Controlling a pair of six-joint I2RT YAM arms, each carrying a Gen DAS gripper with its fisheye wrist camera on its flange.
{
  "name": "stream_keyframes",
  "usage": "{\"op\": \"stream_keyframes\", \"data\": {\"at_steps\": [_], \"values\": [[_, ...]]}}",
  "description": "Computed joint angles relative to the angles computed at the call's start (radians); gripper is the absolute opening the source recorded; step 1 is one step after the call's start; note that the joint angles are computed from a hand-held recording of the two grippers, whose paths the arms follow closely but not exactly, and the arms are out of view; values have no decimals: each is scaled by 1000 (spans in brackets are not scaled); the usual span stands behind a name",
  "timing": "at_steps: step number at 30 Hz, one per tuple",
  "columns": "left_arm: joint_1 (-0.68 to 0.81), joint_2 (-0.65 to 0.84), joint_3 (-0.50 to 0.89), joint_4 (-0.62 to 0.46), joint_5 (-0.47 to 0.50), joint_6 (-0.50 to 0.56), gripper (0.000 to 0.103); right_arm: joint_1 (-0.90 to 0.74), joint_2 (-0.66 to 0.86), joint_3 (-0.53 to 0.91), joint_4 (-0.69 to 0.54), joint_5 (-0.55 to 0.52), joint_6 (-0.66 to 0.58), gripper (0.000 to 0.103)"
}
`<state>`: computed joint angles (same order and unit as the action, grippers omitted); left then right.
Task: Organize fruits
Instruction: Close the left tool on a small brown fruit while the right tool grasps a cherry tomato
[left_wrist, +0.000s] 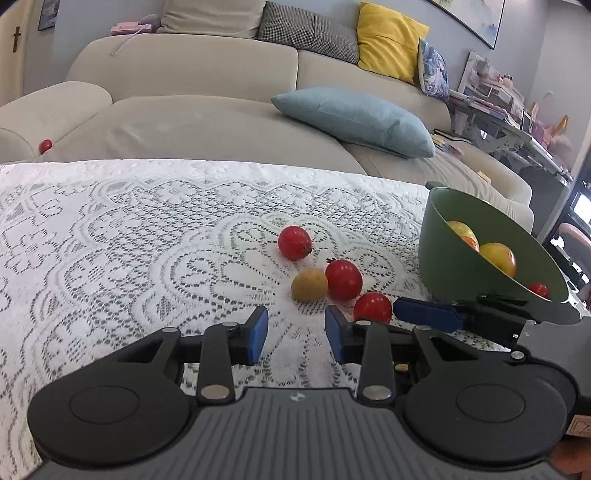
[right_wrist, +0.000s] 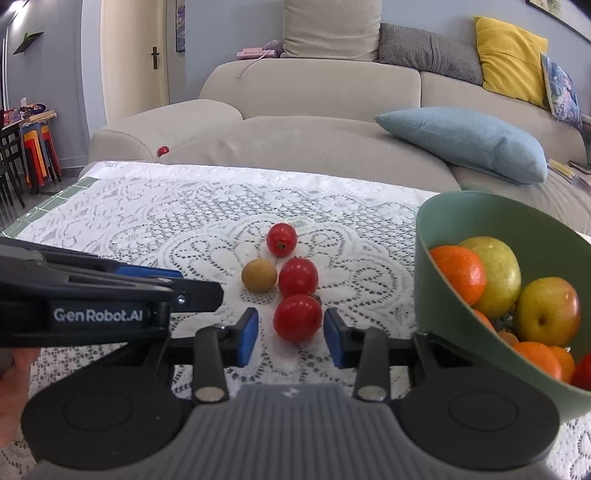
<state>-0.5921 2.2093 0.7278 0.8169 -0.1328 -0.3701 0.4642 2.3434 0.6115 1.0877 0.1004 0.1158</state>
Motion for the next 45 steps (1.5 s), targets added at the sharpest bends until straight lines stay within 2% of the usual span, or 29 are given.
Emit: {"op": "stream_keyframes", "data": {"at_steps": [5, 7, 14, 25, 29, 39, 45], "values": [[13, 38, 67, -31, 24, 3, 41, -18, 13, 27, -18, -15, 11, 36], [16, 53, 95, -47, 36, 7, 41, -22, 15, 31, -23, -18, 15, 28], [16, 90, 150, -62, 33, 16, 41, -13, 10, 12, -5, 18, 25, 27], [16, 143, 209, -58, 25, 51, 38, -32, 34, 31, -1, -25, 49, 29], [14, 154, 210, -35, 28, 62, 31, -37, 45, 40, -6, -43, 56, 28], [-8, 129, 158, -2, -19, 48, 31, -30, 32, 23, 1, -45, 61, 27], [-32, 55, 95, -47, -47, 22, 31, -8, -11, -12, -28, -25, 32, 27]]}}
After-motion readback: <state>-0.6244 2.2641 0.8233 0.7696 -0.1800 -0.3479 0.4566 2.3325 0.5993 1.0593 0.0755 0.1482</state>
